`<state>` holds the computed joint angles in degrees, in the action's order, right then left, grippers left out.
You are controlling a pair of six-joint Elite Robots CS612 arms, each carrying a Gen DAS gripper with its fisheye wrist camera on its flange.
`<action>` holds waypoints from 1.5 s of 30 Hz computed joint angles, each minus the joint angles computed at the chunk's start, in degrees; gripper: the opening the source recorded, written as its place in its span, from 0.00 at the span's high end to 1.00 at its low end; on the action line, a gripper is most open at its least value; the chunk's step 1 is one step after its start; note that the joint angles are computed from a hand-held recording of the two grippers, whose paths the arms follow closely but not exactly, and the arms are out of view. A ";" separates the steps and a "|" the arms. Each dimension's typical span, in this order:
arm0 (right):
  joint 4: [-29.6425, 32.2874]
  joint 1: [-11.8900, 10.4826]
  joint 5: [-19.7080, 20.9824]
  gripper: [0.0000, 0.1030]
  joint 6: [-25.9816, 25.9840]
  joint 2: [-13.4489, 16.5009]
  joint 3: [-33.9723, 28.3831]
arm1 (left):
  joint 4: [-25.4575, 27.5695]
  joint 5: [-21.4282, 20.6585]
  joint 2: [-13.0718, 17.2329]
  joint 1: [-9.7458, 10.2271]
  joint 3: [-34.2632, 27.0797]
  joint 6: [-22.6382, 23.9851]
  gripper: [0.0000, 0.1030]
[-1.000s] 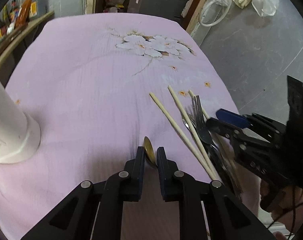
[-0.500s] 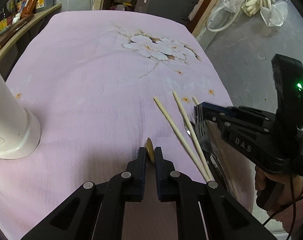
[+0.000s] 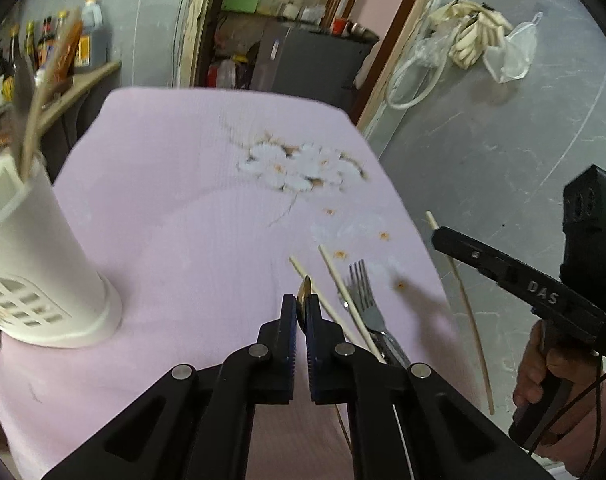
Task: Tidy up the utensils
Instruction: 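Lift and carry the gold spoon with the left tool while the right tool carries its utensil to the caddy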
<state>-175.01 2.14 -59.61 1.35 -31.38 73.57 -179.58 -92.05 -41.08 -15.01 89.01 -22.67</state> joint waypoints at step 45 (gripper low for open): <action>-27.42 14.32 -11.02 0.96 33.58 15.20 -30.87 | -18.35 8.83 -5.82 13.08 2.01 9.24 0.96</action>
<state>-202.43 16.47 -70.63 34.93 -16.18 42.70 -197.93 -83.22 -46.89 -1.93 91.01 -13.43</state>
